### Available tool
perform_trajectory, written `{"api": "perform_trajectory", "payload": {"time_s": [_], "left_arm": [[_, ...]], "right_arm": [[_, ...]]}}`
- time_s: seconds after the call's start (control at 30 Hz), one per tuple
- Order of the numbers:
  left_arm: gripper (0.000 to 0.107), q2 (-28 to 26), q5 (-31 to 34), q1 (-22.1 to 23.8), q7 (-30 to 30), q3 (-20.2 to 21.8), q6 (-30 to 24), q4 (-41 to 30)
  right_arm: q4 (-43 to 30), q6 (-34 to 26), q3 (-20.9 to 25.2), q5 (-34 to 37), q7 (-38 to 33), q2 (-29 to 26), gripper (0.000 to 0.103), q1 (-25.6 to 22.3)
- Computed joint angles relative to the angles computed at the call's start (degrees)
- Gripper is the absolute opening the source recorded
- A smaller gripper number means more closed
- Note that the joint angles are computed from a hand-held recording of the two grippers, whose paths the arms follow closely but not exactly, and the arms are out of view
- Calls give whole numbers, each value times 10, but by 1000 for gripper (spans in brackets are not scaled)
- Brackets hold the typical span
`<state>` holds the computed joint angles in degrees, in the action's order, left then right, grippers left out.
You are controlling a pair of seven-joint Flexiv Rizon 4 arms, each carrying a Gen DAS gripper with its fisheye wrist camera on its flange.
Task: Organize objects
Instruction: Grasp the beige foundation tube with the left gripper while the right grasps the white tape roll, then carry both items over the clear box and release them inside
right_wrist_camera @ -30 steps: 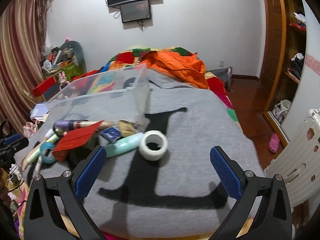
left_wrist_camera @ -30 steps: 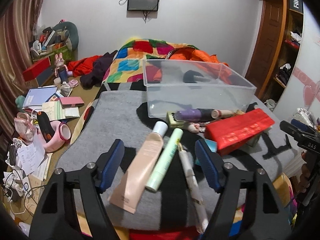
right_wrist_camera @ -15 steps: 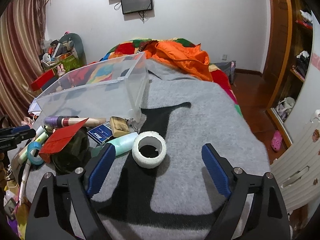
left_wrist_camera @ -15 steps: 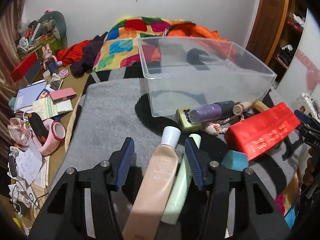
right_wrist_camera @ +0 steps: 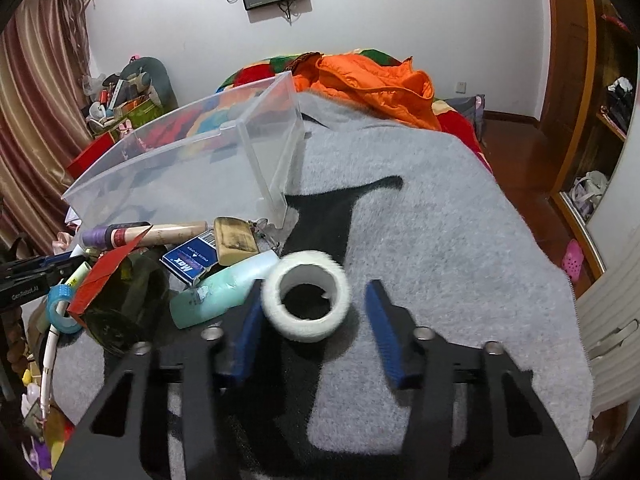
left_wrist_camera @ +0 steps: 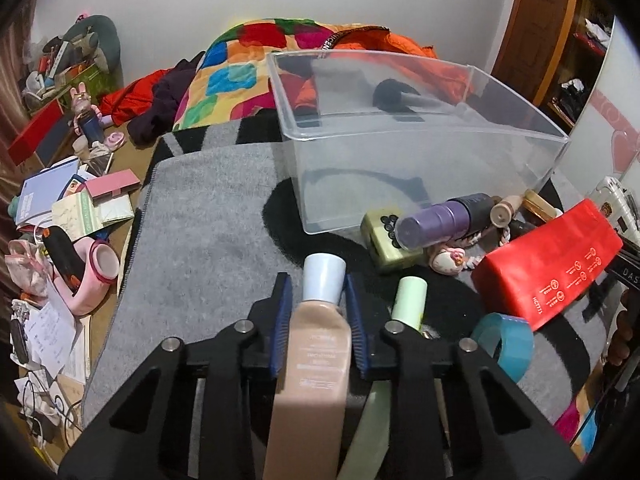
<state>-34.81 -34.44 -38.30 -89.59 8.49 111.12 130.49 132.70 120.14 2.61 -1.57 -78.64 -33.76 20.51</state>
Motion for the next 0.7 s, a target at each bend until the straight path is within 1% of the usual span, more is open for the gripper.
{"api": "perform_trajectory", "payload": {"time_s": [0.03,0.07,0.13,0.2,0.23,0.33,0.4,0.5,0.7], "left_arm": [[26,1,5,7,-4,-5,6,3],[25,2,6,9,-7,-7,11,6],[24,6,2,5,-9,-6,19,13],[21,13,-5,1,-13,-6,34,24],[20,18,-6,5,-14,-11,40,29],[20,36,-12,13,-17,-24,67,47],[19,45,-34,-1,-1,-21,83,54],[19,56,-93,-36,39,-15,106,58],[19,84,-135,-36,74,-45,151,65]], "right_arm": [[2,3,5,-5,0,0,35,-6],[3,7,8,-7,0,1,35,-8],[7,17,-6,13,-8,3,35,13],[10,24,-10,23,-14,7,35,21],[12,25,-9,24,-15,11,35,20],[17,30,-14,40,-22,21,35,30],[22,35,-14,47,-28,30,35,34],[26,40,-19,61,-41,45,35,46],[28,50,-26,92,-76,77,35,73]]}}
